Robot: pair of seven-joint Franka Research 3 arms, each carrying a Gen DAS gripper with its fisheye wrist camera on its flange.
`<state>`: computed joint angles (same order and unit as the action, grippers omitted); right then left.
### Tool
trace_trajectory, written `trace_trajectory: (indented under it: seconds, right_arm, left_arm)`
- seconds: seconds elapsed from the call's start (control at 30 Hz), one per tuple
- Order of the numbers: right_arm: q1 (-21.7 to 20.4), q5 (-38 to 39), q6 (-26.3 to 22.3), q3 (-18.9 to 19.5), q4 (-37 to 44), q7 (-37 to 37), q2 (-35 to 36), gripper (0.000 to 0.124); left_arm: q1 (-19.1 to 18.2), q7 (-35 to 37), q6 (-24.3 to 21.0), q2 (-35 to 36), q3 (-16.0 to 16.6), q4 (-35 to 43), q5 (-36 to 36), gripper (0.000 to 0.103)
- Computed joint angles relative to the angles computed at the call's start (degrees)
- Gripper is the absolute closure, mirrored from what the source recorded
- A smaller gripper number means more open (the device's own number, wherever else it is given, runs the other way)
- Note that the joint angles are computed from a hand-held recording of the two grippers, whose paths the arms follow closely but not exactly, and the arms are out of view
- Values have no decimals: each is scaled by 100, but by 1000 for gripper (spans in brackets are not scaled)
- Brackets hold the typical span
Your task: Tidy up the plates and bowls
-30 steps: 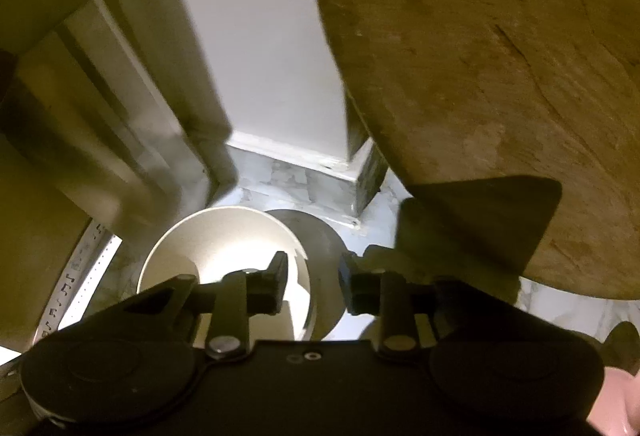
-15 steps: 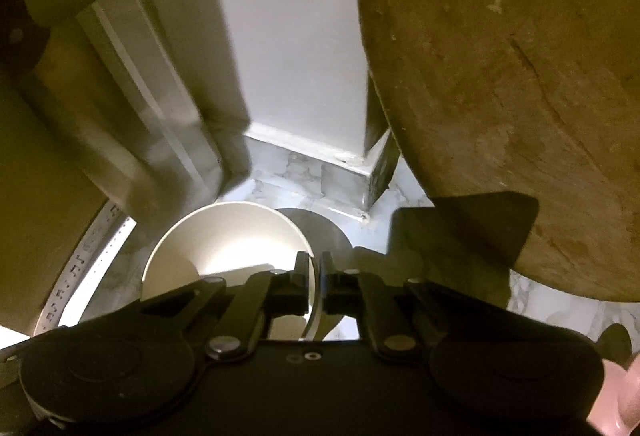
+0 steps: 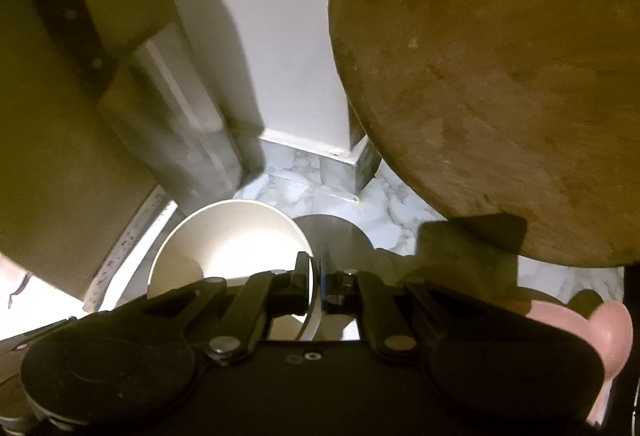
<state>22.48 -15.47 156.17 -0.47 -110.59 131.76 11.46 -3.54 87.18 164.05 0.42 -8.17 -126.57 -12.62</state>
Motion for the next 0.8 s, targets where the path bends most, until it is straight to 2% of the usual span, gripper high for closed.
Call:
trace_trajectory:
  seconds: [0.23, 0.6, 0.8]
  right_arm:
    - [-61, -229, 95, 146, -698, 232, -764, 120]
    - [-571, -247, 156, 832, -1956, 405, -2125, 119]
    - [-847, -75, 44, 1225, -2621, 445, -2988, 119]
  left_arm:
    - [-214, -66, -121, -850, 123, -636, 123, 91]
    - [-760, -367, -423, -2110, 403, -1574, 322, 91]
    - [-1023, -651, -671, -2726, 374, -1941, 541, 91]
